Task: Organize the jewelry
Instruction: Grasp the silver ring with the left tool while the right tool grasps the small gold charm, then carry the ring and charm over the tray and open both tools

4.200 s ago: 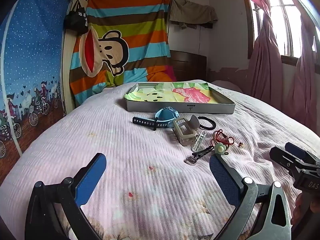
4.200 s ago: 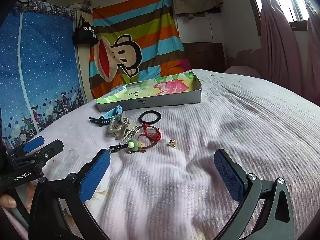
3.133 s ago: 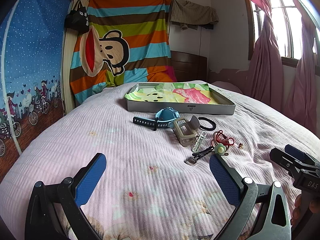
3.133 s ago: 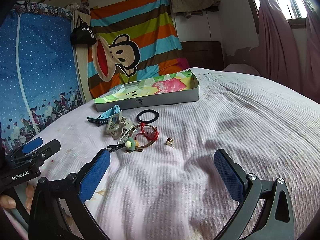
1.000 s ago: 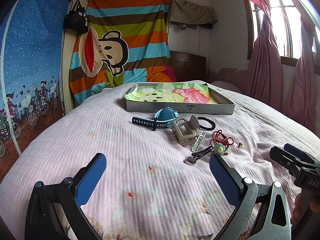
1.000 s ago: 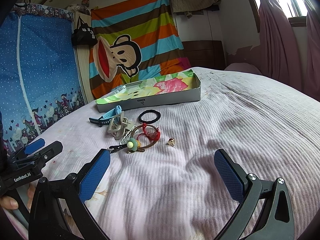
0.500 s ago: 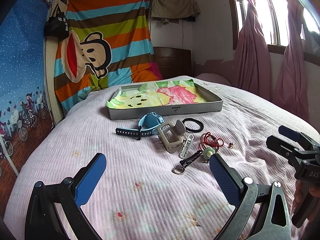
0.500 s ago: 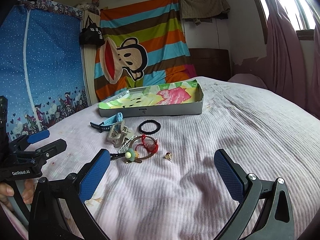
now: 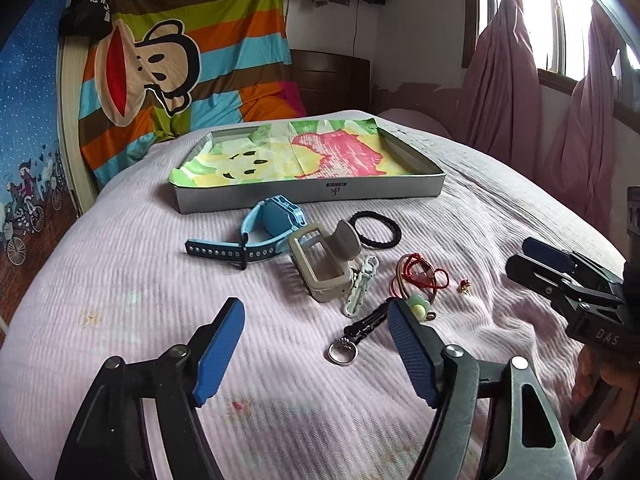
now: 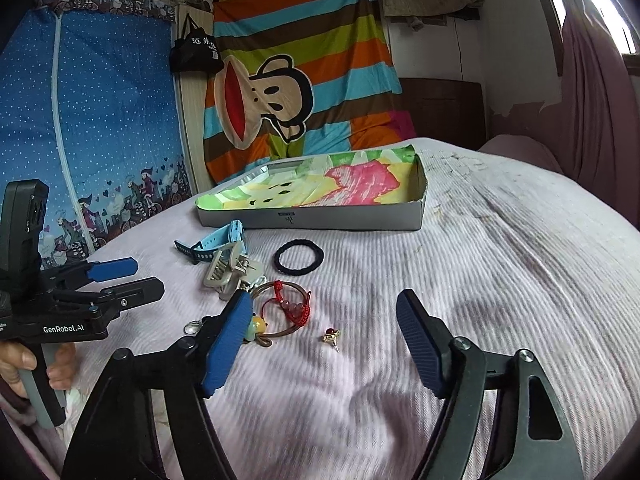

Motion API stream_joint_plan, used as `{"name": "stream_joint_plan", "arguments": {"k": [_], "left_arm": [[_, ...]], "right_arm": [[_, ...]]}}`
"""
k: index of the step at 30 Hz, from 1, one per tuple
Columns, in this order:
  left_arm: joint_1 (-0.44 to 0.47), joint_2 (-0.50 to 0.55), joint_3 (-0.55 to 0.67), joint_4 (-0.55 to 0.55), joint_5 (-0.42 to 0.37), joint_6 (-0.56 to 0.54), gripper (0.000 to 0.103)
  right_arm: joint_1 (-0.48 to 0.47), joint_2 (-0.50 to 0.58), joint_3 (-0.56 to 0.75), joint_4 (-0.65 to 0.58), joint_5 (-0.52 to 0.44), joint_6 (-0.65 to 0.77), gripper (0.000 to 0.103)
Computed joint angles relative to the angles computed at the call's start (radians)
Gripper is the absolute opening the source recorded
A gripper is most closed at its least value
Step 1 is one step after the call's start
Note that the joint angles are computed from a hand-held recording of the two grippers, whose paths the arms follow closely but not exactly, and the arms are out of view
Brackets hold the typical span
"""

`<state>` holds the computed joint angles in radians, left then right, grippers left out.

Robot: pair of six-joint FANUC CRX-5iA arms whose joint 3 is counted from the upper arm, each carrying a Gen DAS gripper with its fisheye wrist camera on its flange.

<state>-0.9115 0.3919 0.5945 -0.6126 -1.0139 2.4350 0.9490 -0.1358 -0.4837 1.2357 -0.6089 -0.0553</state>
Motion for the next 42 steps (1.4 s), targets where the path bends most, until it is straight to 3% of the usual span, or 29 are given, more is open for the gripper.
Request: {"name": "stream_joint_plan", "arguments": {"k": [6, 10, 15, 18, 23, 25, 36, 42], "left_arm": [[0.051, 0.017, -0.029, 0.165, 0.073, -0.134, 0.045], [0.083, 0.046, -0.019, 0.27, 0.07, -0.221, 0.039], [0.1, 0.074, 0.001, 0.319, 0.018, -0.226, 0.036], [0.106, 0.068, -0.015, 0.342, 0.023, -0.235, 0.035], [0.101, 0.081, 0.004, 0.342, -0.002, -0.249, 0.033], [0.103, 0.083, 0.004, 0.353, -0.003, -0.257, 0.02], [0.07, 0.042, 0.02, 0.242, 0.0, -0.215, 0.02], [0.097, 0.062, 0.141, 0.161, -0.02, -0.216, 0.02]], "right_arm": [[-0.002, 0.052, 0.057, -0.184, 0.03, 0.142, 0.037], [-0.001, 0.082, 0.083, -0.255, 0.032, 0.203, 0.035], [0.005, 0.102, 0.113, -0.341, 0.011, 0.277, 0.033], [0.007, 0.109, 0.123, -0.372, 0.001, 0.297, 0.023], [-0.002, 0.121, 0.134, -0.4, 0.006, 0.307, 0.017], [-0.005, 0.127, 0.141, -0.409, 0.004, 0.31, 0.012], [-0.015, 0.064, 0.068, -0.227, 0.091, 0.198, 0.011], [-0.056, 0.122, 0.184, -0.297, 0.152, 0.315, 0.011]]}}
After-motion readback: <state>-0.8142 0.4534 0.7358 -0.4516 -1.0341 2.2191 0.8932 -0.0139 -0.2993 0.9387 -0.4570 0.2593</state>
